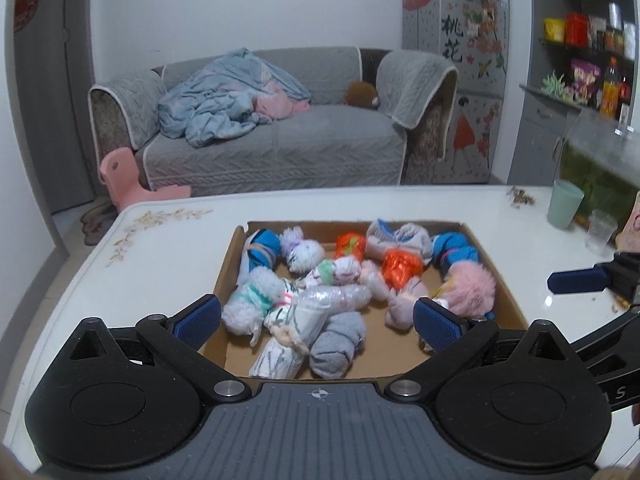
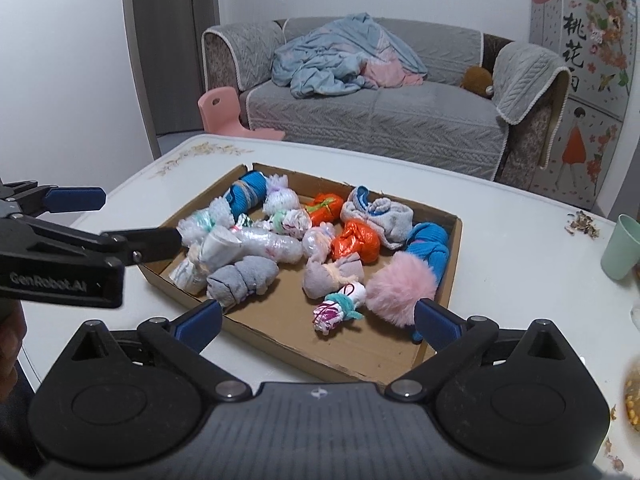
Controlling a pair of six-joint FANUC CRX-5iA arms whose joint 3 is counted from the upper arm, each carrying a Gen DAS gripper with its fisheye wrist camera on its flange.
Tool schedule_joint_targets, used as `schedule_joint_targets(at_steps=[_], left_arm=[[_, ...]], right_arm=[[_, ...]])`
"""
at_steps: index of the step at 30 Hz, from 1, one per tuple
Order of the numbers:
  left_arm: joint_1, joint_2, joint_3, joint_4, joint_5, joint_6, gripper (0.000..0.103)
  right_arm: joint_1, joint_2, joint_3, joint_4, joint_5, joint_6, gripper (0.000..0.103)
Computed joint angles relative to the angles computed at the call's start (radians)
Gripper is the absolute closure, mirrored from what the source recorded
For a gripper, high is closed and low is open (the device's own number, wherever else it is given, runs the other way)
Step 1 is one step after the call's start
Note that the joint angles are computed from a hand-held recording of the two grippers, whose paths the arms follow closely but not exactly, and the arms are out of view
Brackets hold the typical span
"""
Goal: Organize objects
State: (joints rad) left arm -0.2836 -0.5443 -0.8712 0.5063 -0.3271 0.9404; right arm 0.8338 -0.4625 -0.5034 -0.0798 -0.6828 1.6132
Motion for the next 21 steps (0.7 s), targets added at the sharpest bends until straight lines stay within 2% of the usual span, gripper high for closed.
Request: schedule_joint_targets(at_steps=[5,11,21], left_arm=[[0.017,-0.02,0.011,-0.026,-0.034,0.019,0.0],[0.035,-0.053,-0.003,0.0,-0.065,-0.021,0.0],[0.04,-0.087,-0.011,-0.006,-0.081,-0.035,0.0]], right_arm=[[0.007,-0.011,-0.005,0.008,0.002,-0.016,0.001],[0.014,-0.018,-0.007,0.021,-0.006,-0.038,0.001],[0.021,-0.039,-0.027,0.033,-0.002,-0.056,0.001]])
